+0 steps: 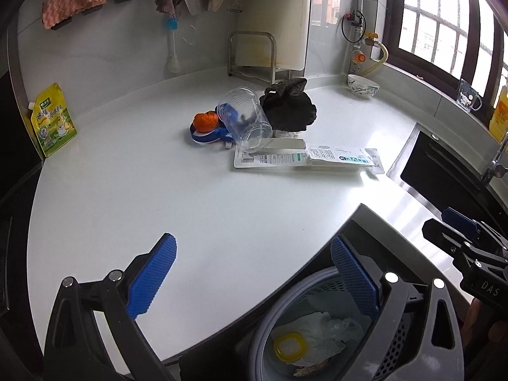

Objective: Collect trash
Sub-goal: 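Raise both open tools out of the basket back toward the counter, then close the right tool on the white printed packaging strip and lift it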

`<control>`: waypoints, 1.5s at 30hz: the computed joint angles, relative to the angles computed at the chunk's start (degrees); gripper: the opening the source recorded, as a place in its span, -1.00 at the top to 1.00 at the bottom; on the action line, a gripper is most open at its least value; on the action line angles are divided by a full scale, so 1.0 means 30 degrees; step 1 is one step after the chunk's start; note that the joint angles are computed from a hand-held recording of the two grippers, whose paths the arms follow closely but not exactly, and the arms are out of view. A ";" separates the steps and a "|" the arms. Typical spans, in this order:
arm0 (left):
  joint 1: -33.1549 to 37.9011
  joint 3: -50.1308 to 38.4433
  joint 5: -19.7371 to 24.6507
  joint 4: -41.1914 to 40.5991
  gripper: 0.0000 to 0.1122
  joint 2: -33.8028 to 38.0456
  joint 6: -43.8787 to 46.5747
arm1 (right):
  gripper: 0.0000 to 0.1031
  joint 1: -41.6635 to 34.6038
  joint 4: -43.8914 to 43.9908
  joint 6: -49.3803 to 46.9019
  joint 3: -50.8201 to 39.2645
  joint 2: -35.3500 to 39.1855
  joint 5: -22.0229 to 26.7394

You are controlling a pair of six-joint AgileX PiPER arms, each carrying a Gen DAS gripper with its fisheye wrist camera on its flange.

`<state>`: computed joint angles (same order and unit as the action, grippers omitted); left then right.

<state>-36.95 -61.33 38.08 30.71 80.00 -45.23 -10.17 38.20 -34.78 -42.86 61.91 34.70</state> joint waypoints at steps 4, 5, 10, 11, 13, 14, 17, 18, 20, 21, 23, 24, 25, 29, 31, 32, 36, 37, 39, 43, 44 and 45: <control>0.0789 -0.1023 -0.0019 -0.0509 -0.72 0.0913 0.0644 | -0.42 0.0809 -0.0609 -0.1033 -0.2156 0.2194 0.0116; 0.0926 -0.1189 -0.0054 -0.0515 -0.72 0.1119 0.0690 | -0.42 0.0876 -0.0504 -0.1548 -0.2783 0.2815 0.0377; 0.1554 -0.2317 0.0004 -0.0619 -0.72 0.2312 0.1075 | -0.43 0.1497 -0.0942 -0.3514 -0.6082 0.6067 0.1428; 0.1690 -0.2532 0.0007 -0.0730 -0.72 0.2550 0.1208 | -0.42 0.1661 -0.1265 -0.3609 -0.6748 0.6694 0.1630; 0.2018 -0.2941 -0.0054 -0.1200 -0.72 0.2979 0.1658 | -0.42 0.1883 -0.1556 -0.3931 -0.8119 0.7963 0.2358; 0.2171 -0.3137 -0.0051 -0.1479 -0.72 0.3166 0.1916 | -0.42 0.2033 -0.1694 -0.4196 -0.8678 0.8495 0.2638; 0.2666 -0.3600 -0.0102 -0.2536 -0.72 0.3646 0.2848 | -0.42 0.2816 -0.2680 -0.4832 -1.0089 0.9762 0.2922; 0.2730 -0.3693 -0.0090 -0.2516 -0.72 0.3770 0.2861 | -0.42 0.3006 -0.2914 -0.5059 -1.0448 1.0092 0.2925; 0.2804 -0.3840 -0.0049 -0.2326 -0.72 0.3968 0.2788 | -0.42 0.3235 -0.3045 -0.5311 -1.1301 1.0784 0.3076; 0.2855 -0.3896 -0.0066 -0.2312 -0.72 0.4041 0.2781 | -0.42 0.3282 -0.3053 -0.5343 -1.1840 1.1206 0.3313; 0.2976 -0.3961 -0.0128 -0.2356 -0.72 0.4148 0.2800 | -0.42 0.3426 -0.3444 -0.5153 -1.3030 1.2150 0.3891; 0.3035 -0.3999 -0.0131 -0.2395 -0.72 0.4212 0.2841 | -0.42 0.3517 -0.3774 -0.5135 -1.3544 1.2597 0.4050; 0.3108 -0.4039 -0.0127 -0.2457 -0.72 0.4261 0.2924 | -0.42 0.3608 -0.4127 -0.5148 -1.4094 1.3054 0.4233; 0.3377 -0.4041 -0.0142 -0.2685 -0.72 0.4356 0.3309 | -0.42 0.3359 -0.4586 -0.5406 -1.7304 1.5379 0.7174; 0.3482 -0.3968 -0.0170 -0.2606 -0.72 0.4327 0.3304 | -0.43 0.3502 -0.5370 -0.5249 -1.8210 1.6038 0.7824; 0.3535 -0.3972 -0.0165 -0.2587 -0.72 0.4343 0.3312 | -0.42 0.3602 -0.5696 -0.5297 -1.8263 1.6106 0.7668; 0.3797 -0.4042 -0.0241 -0.2787 -0.72 0.4459 0.3522 | -0.42 0.3836 -0.6596 -0.5027 -1.9459 1.6981 0.8448; 0.3839 -0.4079 -0.0249 -0.2832 -0.72 0.4494 0.3540 | -0.43 0.3924 -0.6851 -0.4959 -1.9693 1.7175 0.8546; 0.3899 -0.4077 -0.0285 -0.2932 -0.72 0.4482 0.3586 | -0.43 0.4005 -0.6991 -0.4965 -2.0269 1.7630 0.8987; 0.3862 -0.4054 -0.0274 -0.2897 -0.72 0.4478 0.3563 | -0.48 0.4181 -0.7180 -0.4506 -2.1476 1.8541 0.9847; 0.3849 -0.4066 -0.0258 -0.2883 -0.72 0.4478 0.3567 | -0.48 0.4207 -0.7144 -0.4367 -2.1737 1.8711 1.0067; 0.3847 -0.4047 -0.0253 -0.2823 -0.72 0.4465 0.3515 | -0.48 0.4239 -0.7088 -0.4200 -2.1819 1.8780 1.0175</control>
<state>-25.41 -73.47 37.32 22.24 93.40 -34.69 2.55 16.93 -47.38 -108.31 118.25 65.22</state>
